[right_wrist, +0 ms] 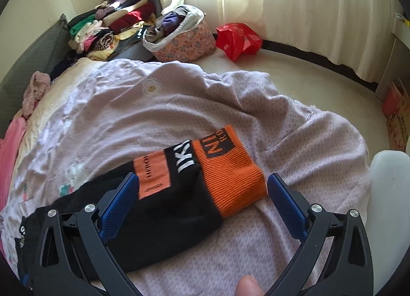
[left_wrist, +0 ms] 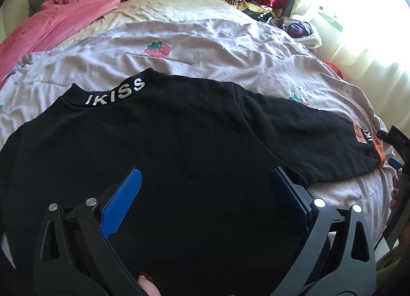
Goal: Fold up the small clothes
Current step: 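Move the right gripper to the orange sleeve cuff and grasp it, then carry the gripped sleeve across the sweatshirt body with the right gripper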
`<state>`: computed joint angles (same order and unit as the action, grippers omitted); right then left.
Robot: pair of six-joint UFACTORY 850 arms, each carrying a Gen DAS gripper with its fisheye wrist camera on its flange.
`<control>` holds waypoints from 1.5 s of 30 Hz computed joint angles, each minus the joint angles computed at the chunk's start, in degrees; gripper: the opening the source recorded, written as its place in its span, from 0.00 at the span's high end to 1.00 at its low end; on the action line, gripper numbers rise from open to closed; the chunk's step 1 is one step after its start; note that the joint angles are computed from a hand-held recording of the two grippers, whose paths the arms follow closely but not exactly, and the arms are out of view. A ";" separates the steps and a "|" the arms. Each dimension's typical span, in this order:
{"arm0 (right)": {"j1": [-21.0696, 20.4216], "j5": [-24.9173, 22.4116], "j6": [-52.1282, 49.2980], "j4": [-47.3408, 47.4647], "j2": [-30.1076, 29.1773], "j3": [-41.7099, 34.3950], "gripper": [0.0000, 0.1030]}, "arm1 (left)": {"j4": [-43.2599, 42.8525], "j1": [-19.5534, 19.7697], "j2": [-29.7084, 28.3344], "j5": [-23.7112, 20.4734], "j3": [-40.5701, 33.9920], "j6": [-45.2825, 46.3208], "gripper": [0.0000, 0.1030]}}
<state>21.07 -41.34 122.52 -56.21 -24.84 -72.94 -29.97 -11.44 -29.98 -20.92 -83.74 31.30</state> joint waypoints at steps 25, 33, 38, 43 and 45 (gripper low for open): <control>4.57 12.21 10.11 -24.42 2.30 -0.52 0.87 | -9.44 3.33 1.19 -1.80 1.48 7.24 0.09; 8.61 20.88 5.66 -32.51 -2.04 -9.40 0.87 | -16.79 7.49 1.54 -5.41 0.92 10.72 0.09; 10.76 23.78 -0.77 -30.37 -5.18 -14.36 0.87 | -21.08 9.81 0.98 -8.07 0.51 12.28 0.09; 12.27 25.55 -11.11 -22.73 -9.43 -20.53 0.87 | -26.80 12.19 0.45 -11.21 0.16 15.07 0.09; 12.70 26.42 -12.76 -21.75 -10.45 -21.83 0.87 | -27.68 12.69 0.55 -11.38 0.14 15.43 0.09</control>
<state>33.77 -14.92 109.76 -77.96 -35.29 -94.77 -57.65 1.25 -29.44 -32.30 -83.60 46.73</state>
